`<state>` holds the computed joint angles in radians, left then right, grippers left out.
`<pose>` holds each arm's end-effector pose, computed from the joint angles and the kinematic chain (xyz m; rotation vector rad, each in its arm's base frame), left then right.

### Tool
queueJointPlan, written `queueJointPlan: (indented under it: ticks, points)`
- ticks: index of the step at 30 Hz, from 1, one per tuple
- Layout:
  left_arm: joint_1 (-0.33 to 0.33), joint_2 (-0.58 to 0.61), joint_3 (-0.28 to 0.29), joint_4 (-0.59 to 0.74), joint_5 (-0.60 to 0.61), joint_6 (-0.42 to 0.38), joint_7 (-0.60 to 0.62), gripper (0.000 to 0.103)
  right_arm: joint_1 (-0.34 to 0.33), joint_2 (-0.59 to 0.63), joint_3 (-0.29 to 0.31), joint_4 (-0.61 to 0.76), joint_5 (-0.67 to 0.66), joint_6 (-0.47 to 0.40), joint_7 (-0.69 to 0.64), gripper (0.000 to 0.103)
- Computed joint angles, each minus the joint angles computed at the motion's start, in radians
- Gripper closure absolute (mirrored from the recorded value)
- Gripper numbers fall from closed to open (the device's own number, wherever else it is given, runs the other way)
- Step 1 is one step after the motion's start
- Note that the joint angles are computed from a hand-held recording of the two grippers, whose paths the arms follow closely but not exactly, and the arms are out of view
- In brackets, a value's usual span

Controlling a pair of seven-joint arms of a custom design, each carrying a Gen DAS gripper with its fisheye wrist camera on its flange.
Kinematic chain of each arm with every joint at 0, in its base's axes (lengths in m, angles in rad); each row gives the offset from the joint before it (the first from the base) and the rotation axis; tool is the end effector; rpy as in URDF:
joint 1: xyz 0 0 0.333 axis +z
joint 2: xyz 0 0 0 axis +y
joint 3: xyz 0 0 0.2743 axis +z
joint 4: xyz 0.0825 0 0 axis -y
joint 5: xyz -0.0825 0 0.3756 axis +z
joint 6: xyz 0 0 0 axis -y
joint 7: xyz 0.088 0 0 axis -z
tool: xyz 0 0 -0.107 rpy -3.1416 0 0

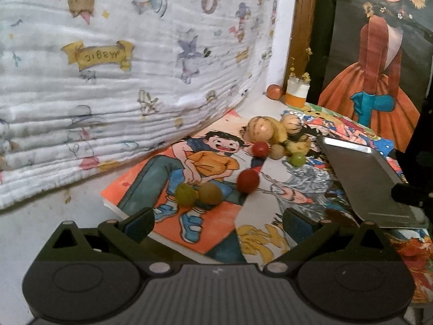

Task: Organize fruits
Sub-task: 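Move both grippers down toward the small fruits beside the bananas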

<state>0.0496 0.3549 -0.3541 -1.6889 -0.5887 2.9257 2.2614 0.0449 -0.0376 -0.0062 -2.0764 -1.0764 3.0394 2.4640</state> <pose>0.6629 -0.1404 0.4629 -1.3652 2.0505 -1.1529 0.5609 0.0892 0.4948 -1.7510 1.4802 -1.0753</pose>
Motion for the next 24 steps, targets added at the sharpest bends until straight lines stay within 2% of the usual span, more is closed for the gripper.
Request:
queueJointPlan:
  ticks: [3,5,7,10,13,17,24]
  points:
    - [0.005,0.036,-0.005,0.041,0.010,-0.010,0.020,0.000,0.014,0.055,-0.008,0.029,0.239,0.049,-0.266,0.001]
    - [0.004,0.060,-0.001,0.068,0.031,-0.018,0.026,0.000,0.021,0.090,0.003,0.047,0.446,0.056,-0.480,0.001]
    - [0.005,0.083,0.002,0.094,0.056,-0.030,0.034,0.000,0.021,0.119,0.016,0.065,0.588,0.059,-0.632,0.001]
    - [0.020,0.111,-0.008,0.126,0.073,-0.045,0.063,0.000,-0.012,0.166,0.075,0.105,0.818,0.042,-0.877,0.001]
    - [0.031,0.139,-0.014,0.160,0.086,-0.060,0.090,0.000,-0.051,0.212,0.138,0.152,0.991,0.016,-1.062,0.004]
    - [0.029,0.173,-0.006,0.205,0.125,-0.074,0.123,0.003,-0.070,0.288,0.184,0.254,1.144,-0.062,-1.224,0.012]
    - [0.034,0.221,-0.003,0.272,0.161,-0.121,0.149,0.012,-0.030,0.417,0.182,0.433,1.285,-0.171,-1.383,0.023]
